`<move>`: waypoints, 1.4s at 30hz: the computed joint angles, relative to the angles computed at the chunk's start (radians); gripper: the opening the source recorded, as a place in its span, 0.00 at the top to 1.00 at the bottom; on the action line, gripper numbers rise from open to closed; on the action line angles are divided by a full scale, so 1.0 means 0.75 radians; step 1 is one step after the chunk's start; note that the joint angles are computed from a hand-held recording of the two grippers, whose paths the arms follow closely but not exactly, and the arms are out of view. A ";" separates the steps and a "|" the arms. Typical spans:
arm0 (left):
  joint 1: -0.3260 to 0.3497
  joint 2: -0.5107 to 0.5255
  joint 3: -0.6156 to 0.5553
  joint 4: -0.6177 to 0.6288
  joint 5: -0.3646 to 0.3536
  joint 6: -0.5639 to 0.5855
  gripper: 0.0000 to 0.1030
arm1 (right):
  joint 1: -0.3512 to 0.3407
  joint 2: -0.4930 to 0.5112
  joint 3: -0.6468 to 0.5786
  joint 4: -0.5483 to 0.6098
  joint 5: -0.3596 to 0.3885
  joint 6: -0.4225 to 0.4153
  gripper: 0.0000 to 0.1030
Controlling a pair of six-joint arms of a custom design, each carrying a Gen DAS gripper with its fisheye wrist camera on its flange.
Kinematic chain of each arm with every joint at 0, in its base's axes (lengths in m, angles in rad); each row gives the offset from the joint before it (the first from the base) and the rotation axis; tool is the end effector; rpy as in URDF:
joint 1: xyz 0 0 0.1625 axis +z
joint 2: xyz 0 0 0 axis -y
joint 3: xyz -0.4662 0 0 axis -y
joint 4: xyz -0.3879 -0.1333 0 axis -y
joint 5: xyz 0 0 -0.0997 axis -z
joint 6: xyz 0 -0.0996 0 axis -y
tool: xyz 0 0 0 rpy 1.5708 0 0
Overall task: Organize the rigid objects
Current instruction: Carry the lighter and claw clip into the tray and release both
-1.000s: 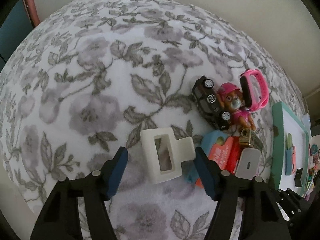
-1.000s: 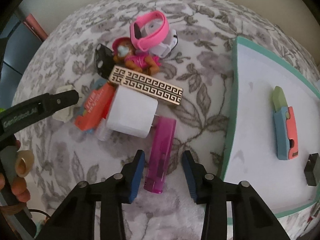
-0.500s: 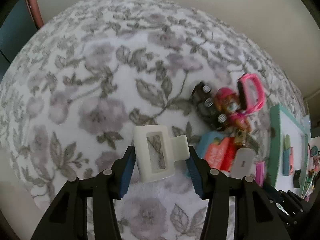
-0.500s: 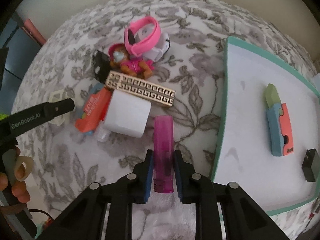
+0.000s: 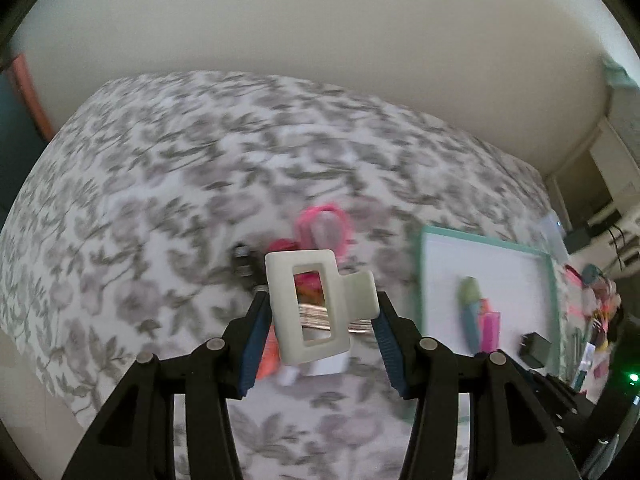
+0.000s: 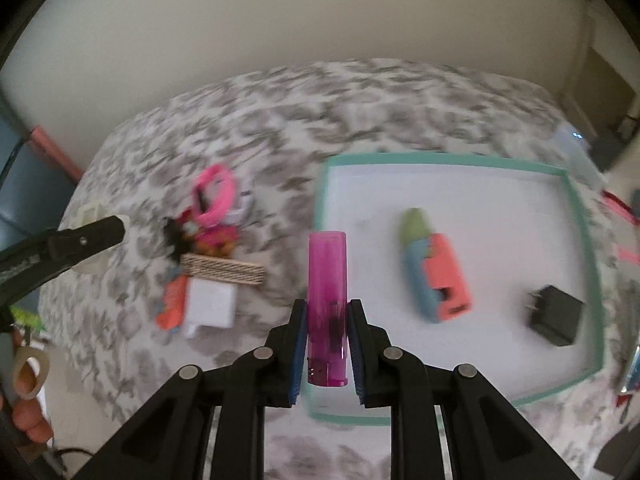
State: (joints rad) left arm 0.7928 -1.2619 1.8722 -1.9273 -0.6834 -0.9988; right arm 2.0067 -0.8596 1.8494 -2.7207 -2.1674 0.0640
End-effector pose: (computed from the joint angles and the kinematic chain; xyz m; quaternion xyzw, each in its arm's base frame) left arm -0.2293 -0.5326 0.2984 -0.0447 0.8964 -0.2584 0.3573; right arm 0.3356 -0.5373 0.1260 0.1531 -0.9407 0.1465 0.2649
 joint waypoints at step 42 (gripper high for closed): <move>-0.010 0.311 -0.008 -0.294 -0.119 0.063 0.29 | -0.142 -0.135 0.058 0.074 -0.305 0.204 0.46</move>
State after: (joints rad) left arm 0.7855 -1.0288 1.8665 -2.1480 -0.7728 -0.9519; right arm 1.9002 -0.9605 1.8930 -2.6648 -2.3959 0.2168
